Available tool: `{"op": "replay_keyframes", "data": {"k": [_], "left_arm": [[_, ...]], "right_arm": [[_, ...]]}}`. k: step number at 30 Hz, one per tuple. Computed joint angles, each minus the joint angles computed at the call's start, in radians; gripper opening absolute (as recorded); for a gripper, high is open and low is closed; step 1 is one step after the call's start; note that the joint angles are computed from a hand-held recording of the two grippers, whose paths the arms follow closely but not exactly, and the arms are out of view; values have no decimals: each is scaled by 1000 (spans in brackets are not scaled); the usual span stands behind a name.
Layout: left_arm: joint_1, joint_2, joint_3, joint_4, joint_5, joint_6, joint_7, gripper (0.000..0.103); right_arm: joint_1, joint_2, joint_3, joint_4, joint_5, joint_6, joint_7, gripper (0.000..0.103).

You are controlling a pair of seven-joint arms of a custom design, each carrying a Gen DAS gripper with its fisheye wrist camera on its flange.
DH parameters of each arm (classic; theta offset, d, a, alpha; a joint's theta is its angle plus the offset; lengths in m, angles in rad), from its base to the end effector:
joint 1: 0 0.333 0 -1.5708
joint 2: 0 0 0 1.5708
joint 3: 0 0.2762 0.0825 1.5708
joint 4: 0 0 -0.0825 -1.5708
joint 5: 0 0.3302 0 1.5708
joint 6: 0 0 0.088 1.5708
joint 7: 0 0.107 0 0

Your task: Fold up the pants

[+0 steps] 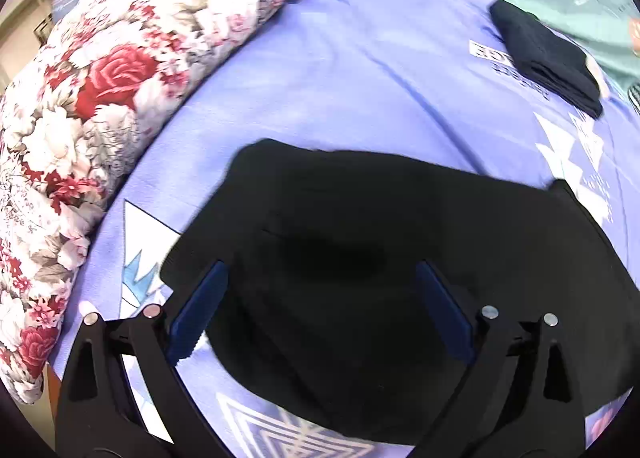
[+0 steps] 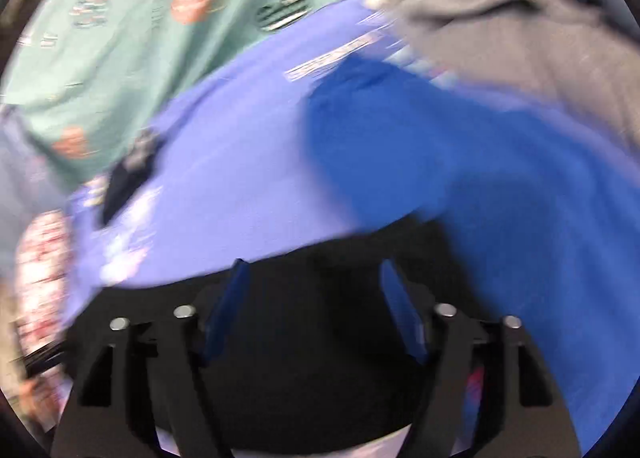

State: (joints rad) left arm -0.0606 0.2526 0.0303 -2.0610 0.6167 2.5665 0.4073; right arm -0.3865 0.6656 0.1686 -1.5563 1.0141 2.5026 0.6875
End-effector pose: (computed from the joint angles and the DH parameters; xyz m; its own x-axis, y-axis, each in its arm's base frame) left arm 0.5574 -0.0265 0.3335 0.6137 -0.7880 -0.0493 -0.7182 -0.5312 -0.4494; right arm 0.6393 -0.1667 0.2880 0.0307 -0.8459 -0.5324 -0.8116 0.2898 -0.5073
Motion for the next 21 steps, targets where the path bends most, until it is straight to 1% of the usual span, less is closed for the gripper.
{"op": "replay_keyframes", "data": {"k": [1,2,3,4,5,6,7,8,9,10,11,12,13,15,17,19,21], "left_arm": [[-1,9,1,12,-3,-15,0,96],[1,24,2,30,-9,-34,11,96],[3,45,2,55,-15,-47,26,96],[0,62,5,74,-15,-54,31,96],[-5,86,13,103,-6,-57,33,96],[-13,114,23,139,4,-72,31,96],[-18,135,32,170,5,-98,33,96],[-24,176,40,230,-2,-155,41,97],[-26,213,47,281,-11,-201,53,97],[-25,235,52,309,-19,-222,62,98],[-13,261,51,339,-45,-232,81,101],[-4,265,51,338,-68,-220,81,101],[6,259,52,324,-93,-189,71,101],[2,250,61,312,-107,-176,66,101],[-16,219,71,279,-90,-164,49,100],[-28,167,72,219,-61,-125,26,100],[-37,120,69,166,-30,-96,-2,100]], "right_arm": [[-21,32,-1,51,-42,-122,26,71],[-19,43,-10,68,-77,-189,42,72],[-2,50,-27,78,-119,-204,60,72],[18,54,-43,75,-152,-181,71,70],[15,51,-31,57,-143,-130,67,66],[40,32,-55,25,-131,-23,104,66],[48,10,-53,-16,-113,80,115,63],[22,-9,-26,-45,-68,129,104,64],[4,-17,-15,-49,-43,132,135,66],[-2,-29,-14,-60,-43,126,152,74],[-12,-43,-6,-72,-41,112,139,78],[-15,-53,-2,-84,-39,112,122,79],[-11,-79,-3,-116,-39,128,99,79],[-4,-96,-12,-132,-42,128,94,80],[-6,-104,-20,-139,-32,109,117,81],[-20,-132,-25,-177,4,110,107,81],[-10,-144,-43,-182,15,126,121,81]]}}
